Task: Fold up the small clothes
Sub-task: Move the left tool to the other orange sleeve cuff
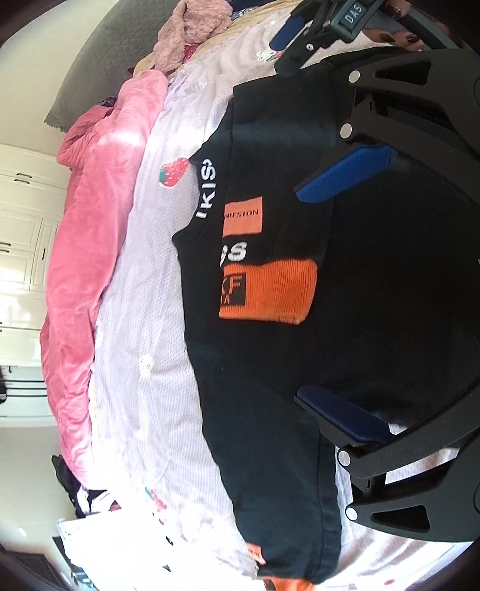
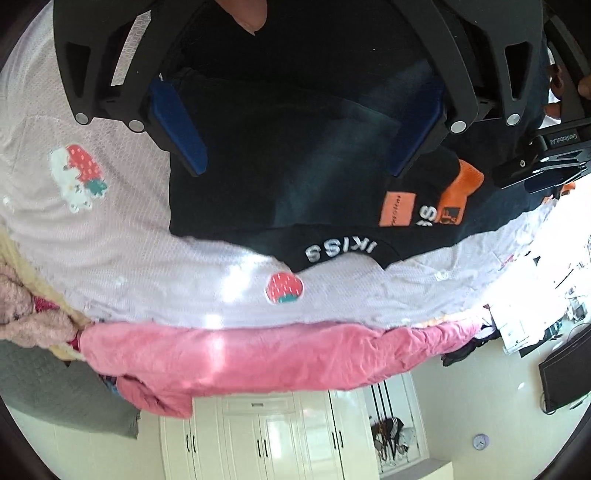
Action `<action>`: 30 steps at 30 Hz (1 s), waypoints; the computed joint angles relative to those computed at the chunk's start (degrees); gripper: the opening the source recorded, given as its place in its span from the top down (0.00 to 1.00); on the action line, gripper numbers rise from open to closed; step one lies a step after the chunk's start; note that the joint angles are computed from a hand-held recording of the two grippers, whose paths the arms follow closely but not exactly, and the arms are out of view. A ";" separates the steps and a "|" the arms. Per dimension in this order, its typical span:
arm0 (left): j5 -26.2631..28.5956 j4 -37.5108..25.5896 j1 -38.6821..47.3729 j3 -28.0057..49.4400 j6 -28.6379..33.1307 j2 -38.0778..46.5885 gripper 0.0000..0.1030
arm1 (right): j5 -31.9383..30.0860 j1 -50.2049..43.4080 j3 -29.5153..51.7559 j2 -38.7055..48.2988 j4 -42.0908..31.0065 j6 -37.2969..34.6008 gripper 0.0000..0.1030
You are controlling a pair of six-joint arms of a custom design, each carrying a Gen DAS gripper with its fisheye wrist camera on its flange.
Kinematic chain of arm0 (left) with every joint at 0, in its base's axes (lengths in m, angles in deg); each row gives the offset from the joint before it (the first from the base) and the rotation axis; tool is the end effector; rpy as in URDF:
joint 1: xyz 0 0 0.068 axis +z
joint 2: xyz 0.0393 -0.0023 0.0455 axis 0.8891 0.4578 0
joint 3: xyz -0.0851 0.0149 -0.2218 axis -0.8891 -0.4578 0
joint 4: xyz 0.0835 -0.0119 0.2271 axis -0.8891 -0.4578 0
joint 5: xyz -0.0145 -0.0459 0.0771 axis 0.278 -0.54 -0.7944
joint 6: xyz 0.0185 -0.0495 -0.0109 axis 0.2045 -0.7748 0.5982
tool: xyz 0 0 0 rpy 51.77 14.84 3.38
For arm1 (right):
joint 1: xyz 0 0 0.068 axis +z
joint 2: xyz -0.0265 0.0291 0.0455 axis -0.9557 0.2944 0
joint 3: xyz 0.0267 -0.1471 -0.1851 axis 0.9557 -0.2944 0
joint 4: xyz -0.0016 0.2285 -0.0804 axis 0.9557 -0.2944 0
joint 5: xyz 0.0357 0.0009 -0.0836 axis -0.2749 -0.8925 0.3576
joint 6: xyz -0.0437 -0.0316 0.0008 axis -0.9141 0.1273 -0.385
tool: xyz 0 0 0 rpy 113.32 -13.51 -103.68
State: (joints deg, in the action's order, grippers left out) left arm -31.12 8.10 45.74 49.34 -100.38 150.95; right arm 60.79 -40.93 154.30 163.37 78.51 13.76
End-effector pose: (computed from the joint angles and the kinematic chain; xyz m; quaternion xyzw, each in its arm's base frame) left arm 0.2240 -0.0552 0.1502 -0.2122 0.9176 0.0277 0.3349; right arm 0.3197 0.2030 0.1425 -0.2244 0.8831 0.1688 0.3759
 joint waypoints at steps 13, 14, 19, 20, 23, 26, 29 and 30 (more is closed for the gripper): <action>-1.00 -6.78 5.90 -7.93 0.95 -17.60 0.09 | 4.02 5.45 -3.36 -4.38 0.78 0.74 0.05; -0.73 -7.26 6.38 -8.33 1.12 -18.67 0.09 | 4.44 5.96 -3.16 -4.35 0.51 0.62 0.05; -0.67 -10.73 9.37 -10.10 2.42 -24.77 0.09 | 5.61 7.81 -2.27 -4.50 -0.34 0.93 0.05; -0.46 -11.09 10.11 -10.49 2.75 -25.74 0.09 | 5.79 8.29 -2.19 -4.65 -0.47 0.99 0.05; -0.24 -12.56 12.26 -11.31 3.71 -28.50 0.09 | 6.32 9.75 -1.96 -5.01 -0.78 1.37 0.05; 0.33 -13.82 14.51 -12.12 4.91 -31.27 0.09 | 6.74 11.35 -1.14 -4.88 -1.35 2.35 0.05; 2.36 -15.14 17.86 -13.08 6.51 -35.07 0.09 | 7.13 13.06 0.01 -4.50 -2.10 3.02 0.05; 2.70 -15.50 18.88 -13.27 7.12 -35.93 0.09 | 7.32 13.76 0.52 -4.29 -2.44 3.18 0.05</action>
State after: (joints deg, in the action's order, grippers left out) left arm -28.42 -7.41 64.62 36.07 -93.26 115.02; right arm 68.11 -27.16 154.82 159.08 76.07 16.95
